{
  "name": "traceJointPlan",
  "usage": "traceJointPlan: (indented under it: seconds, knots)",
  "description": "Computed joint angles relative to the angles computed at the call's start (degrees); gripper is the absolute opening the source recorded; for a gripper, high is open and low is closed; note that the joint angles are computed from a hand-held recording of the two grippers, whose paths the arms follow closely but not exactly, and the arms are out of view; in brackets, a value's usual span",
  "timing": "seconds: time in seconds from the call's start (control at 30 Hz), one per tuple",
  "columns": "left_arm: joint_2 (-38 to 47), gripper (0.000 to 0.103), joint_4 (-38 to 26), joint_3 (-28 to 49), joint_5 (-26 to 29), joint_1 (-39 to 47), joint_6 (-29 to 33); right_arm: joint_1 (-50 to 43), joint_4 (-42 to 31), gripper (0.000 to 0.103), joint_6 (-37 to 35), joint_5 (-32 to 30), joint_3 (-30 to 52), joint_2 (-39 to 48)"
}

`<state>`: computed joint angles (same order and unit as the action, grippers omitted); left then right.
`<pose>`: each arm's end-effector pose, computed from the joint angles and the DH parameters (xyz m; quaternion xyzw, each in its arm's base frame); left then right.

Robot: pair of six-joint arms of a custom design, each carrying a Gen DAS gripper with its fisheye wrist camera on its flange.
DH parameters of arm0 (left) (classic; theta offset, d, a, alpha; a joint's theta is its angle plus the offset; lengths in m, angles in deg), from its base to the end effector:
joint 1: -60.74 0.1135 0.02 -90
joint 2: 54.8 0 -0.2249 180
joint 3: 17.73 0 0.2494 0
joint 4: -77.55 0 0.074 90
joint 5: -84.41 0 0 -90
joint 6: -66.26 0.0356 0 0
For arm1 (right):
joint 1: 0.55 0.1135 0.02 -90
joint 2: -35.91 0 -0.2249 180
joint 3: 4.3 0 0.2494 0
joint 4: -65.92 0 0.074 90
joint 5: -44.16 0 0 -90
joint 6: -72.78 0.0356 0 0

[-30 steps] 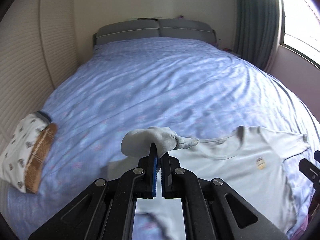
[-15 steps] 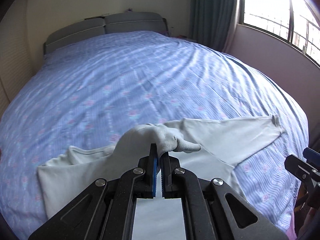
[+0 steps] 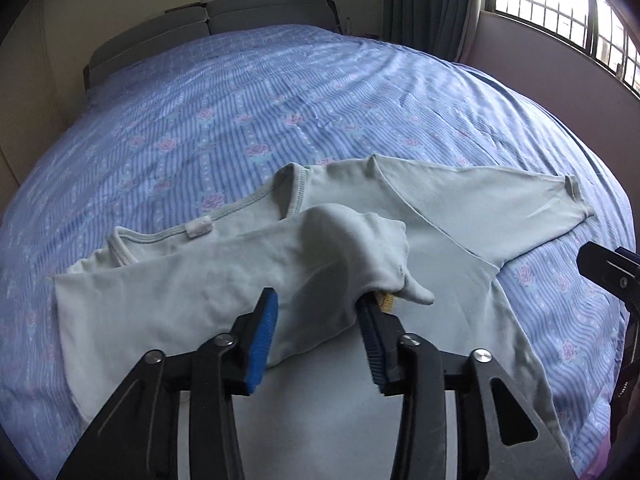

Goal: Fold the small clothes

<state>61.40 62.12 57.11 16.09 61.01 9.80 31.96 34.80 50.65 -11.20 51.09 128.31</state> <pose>0.3652 -0.0114 0.0609 0.3209 0.8864 -0.0908 0.3210 0.2361 0.1265 0.0922 0.3385 0.8759 -0.0480 0.3405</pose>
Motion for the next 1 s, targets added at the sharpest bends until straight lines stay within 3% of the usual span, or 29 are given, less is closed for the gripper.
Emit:
traceJointPlan:
  seconds: [0.3,0.47,0.67,0.87,1.0]
  knots:
    - [0.41,0.047,-1.61,-0.02,0.29,13.23,6.61,1.69,9.7,0.101,-10.1,-4.7,8.41,9.51]
    - [6.1,0.047,-3.95,5.86,0.0,18.72,7.56,4.3,7.16,0.08,-15.33,-3.18,18.14,18.49]
    - [7.47,0.047,-4.87,7.76,1.91,21.39,8.0,4.9,3.47,0.064,-20.33,-0.76,26.56,26.07]
    - [7.52,0.047,-5.2,7.6,3.02,23.34,7.68,5.04,0.58,0.056,-24.01,0.03,33.18,32.11]
    - [8.56,0.047,-8.38,10.37,4.61,24.4,7.46,4.18,2.03,0.054,-22.59,-5.11,31.79,32.15]
